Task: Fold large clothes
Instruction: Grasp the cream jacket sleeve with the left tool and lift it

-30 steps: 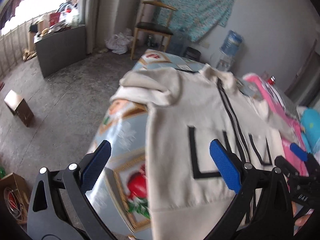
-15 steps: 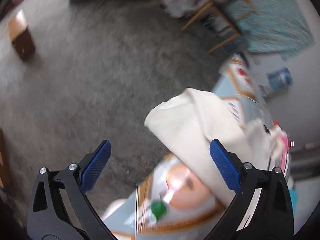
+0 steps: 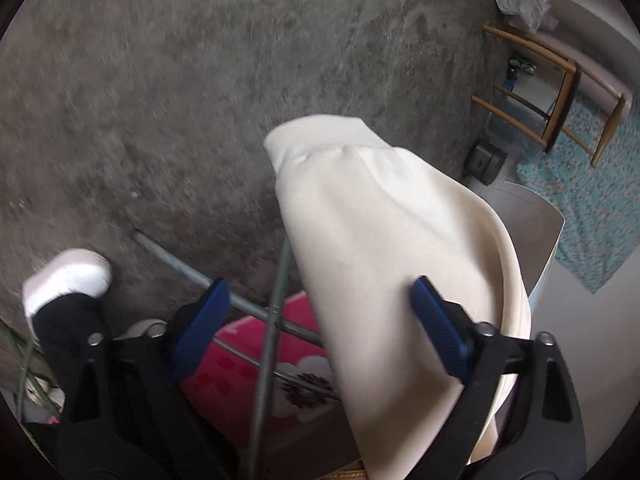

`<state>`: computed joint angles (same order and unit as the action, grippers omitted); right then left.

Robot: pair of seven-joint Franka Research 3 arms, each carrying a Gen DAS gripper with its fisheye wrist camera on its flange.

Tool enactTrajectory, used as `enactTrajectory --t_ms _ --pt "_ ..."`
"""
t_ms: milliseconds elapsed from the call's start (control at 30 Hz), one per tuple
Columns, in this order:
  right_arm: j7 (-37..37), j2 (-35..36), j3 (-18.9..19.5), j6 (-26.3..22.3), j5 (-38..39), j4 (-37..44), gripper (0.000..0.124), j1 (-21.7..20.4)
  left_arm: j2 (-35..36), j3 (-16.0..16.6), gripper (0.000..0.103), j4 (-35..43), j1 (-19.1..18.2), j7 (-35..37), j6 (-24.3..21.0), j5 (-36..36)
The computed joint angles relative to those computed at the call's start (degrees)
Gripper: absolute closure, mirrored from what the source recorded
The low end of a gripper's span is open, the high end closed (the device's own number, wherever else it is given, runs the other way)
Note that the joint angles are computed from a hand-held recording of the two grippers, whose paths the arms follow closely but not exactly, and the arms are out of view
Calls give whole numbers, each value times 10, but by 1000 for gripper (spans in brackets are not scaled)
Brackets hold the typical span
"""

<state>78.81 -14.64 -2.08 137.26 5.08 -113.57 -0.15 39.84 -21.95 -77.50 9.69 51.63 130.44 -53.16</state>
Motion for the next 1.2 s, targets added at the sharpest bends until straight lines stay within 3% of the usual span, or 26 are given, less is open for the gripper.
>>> enactTrajectory --t_ms 167,267,333,467,667,900,1033,1100,1133,1167,1200 --pt "19 -9 0 4 -20 -4 27 -12 9 -20 75 0 8 19 27 -48" --pt "29 -12 -1 4 -30 -6 27 -19 -5 -8 95 0 1 26 54 -36" --pt "33 -14 -3 0 -35 -6 27 -24 -30 8 99 -7 -5 27 78 -10" --pt "35 -26 -7 1 -37 -11 27 -30 -93 62 100 -12 -26 -15 93 112" --pt "27 -60 -12 4 -36 -26 27 -42 -185 103 100 30 -61 3 66 315" --pt "45 -109 -18 8 -46 -56 27 -78 -281 89 100 86 -169 145 24 518" --pt "64 -140 -21 0 -54 -83 27 -104 -310 63 98 64 -232 217 -5 554" --pt "71 -155 -24 -7 -56 -98 27 -115 -330 51 83 15 -251 251 -11 525" --pt "72 -160 -26 -13 -57 -103 27 -120 -345 47 65 -21 -257 265 -8 505" --pt "69 -163 -29 -24 -57 -105 27 -123 -354 43 56 -49 -266 272 -14 490" --pt "70 -162 -28 -31 -58 -105 27 -125 -370 42 53 -88 -274 270 -14 479"
